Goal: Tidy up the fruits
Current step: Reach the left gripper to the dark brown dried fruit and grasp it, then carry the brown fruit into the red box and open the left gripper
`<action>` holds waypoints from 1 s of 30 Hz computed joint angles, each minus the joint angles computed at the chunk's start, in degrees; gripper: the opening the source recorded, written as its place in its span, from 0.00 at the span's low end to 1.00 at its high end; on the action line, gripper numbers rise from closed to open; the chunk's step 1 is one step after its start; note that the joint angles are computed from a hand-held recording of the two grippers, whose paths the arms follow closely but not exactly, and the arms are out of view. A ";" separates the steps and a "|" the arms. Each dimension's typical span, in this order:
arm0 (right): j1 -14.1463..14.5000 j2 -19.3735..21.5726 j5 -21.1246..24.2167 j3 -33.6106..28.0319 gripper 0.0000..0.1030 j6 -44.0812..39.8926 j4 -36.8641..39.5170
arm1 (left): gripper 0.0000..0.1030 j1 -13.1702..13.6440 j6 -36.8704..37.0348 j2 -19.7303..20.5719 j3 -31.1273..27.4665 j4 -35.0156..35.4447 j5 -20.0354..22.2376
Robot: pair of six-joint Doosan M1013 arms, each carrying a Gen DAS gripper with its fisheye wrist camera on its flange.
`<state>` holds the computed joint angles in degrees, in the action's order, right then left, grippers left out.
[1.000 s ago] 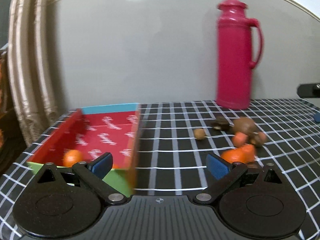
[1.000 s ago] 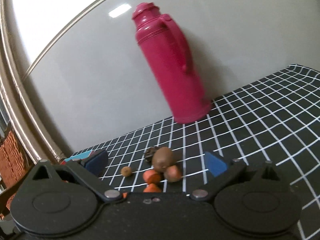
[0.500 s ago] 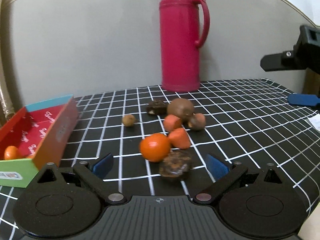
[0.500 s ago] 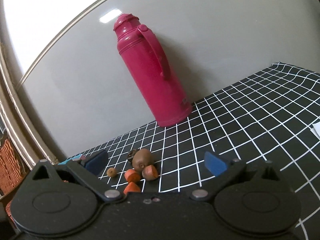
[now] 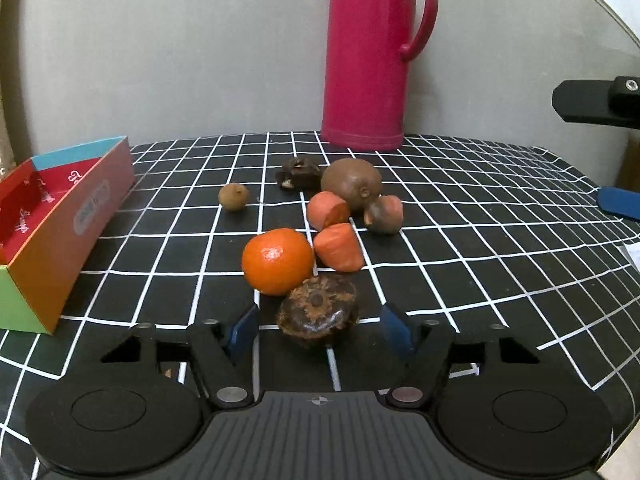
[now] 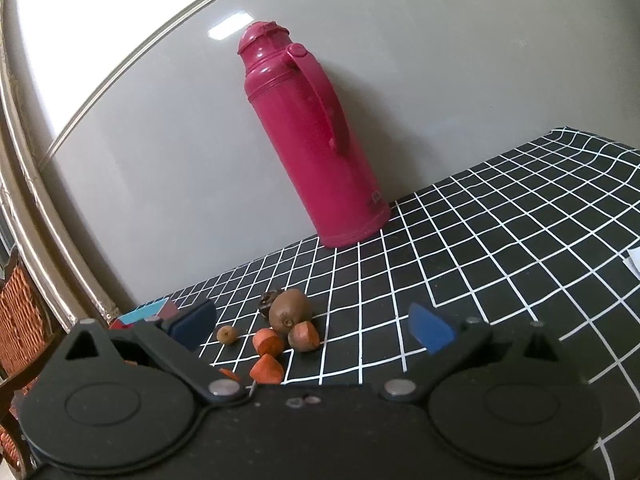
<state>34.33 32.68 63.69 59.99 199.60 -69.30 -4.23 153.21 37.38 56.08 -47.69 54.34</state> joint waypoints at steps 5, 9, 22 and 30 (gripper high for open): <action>0.12 -0.10 0.29 0.21 1.00 0.23 0.30 | 0.59 -0.40 2.09 -0.73 1.52 -0.59 -1.53; 0.17 -0.08 0.39 0.14 1.00 0.17 0.51 | 0.42 -0.30 1.78 -0.58 1.27 -1.21 -1.63; -0.23 0.34 -0.55 -0.47 1.00 -1.06 1.52 | 0.41 1.04 4.19 -0.47 0.77 -6.27 -2.68; -0.57 1.56 -2.11 -2.45 1.00 -3.45 2.49 | 0.41 2.64 1.35 1.13 -2.83 -7.48 -4.75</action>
